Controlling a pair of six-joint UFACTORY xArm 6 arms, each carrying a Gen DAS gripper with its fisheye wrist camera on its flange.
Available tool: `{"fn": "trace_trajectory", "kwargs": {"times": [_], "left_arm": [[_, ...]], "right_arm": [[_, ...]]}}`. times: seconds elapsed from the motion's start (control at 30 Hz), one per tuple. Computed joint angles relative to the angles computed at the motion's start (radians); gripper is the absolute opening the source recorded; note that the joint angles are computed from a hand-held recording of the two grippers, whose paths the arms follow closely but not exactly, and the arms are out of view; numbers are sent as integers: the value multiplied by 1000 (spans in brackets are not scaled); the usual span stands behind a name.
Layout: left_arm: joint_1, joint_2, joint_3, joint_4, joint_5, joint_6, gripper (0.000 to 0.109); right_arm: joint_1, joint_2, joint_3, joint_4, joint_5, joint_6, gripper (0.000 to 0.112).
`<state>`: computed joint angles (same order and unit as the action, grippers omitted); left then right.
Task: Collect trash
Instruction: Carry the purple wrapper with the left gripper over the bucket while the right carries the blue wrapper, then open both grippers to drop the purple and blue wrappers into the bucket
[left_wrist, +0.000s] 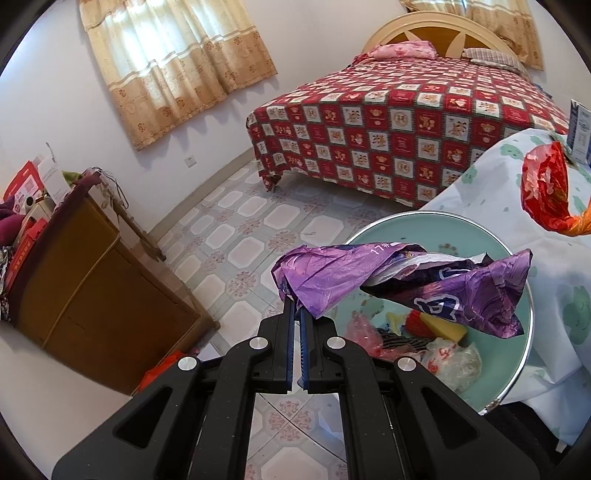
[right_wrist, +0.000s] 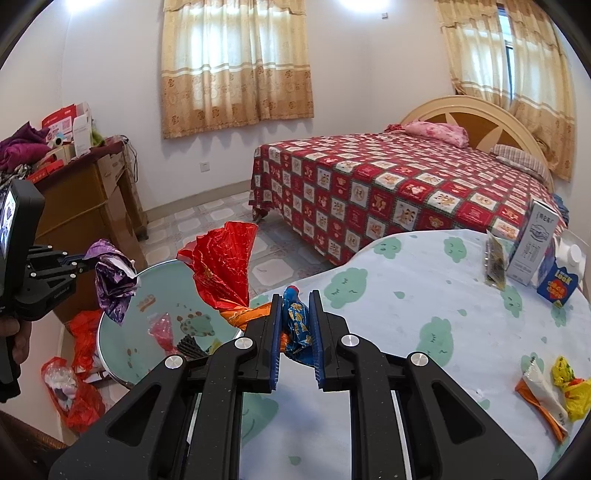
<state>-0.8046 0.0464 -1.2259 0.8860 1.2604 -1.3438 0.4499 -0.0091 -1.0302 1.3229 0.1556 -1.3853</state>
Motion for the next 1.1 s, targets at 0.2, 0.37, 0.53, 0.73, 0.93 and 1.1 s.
{"fn": "trace_trajectory", "kwargs": {"times": [0.2,0.37,0.53,0.73,0.93,1.1], "left_arm": [[1,-10,11,8,22,-12,3],[6,-14,16,3,30,-14,3],[15,-16,22,-13,15,-15,5],[13,-13,26,-22,-21,-7,26],[7,-16,26,-9,-15,-24,47],[10,-14,23,-10,-22,-22,49]], "right_arm": [[14,10,-7,-15,-1,7,15],[19,14,-9,-16,2,0,15],[20,20,-14,-33,20,10,15],[23,32,-28,-41,68,3,32],[38,26,-13,-43,51,15,34],[35,18,-5,-28,50,9,37]]}}
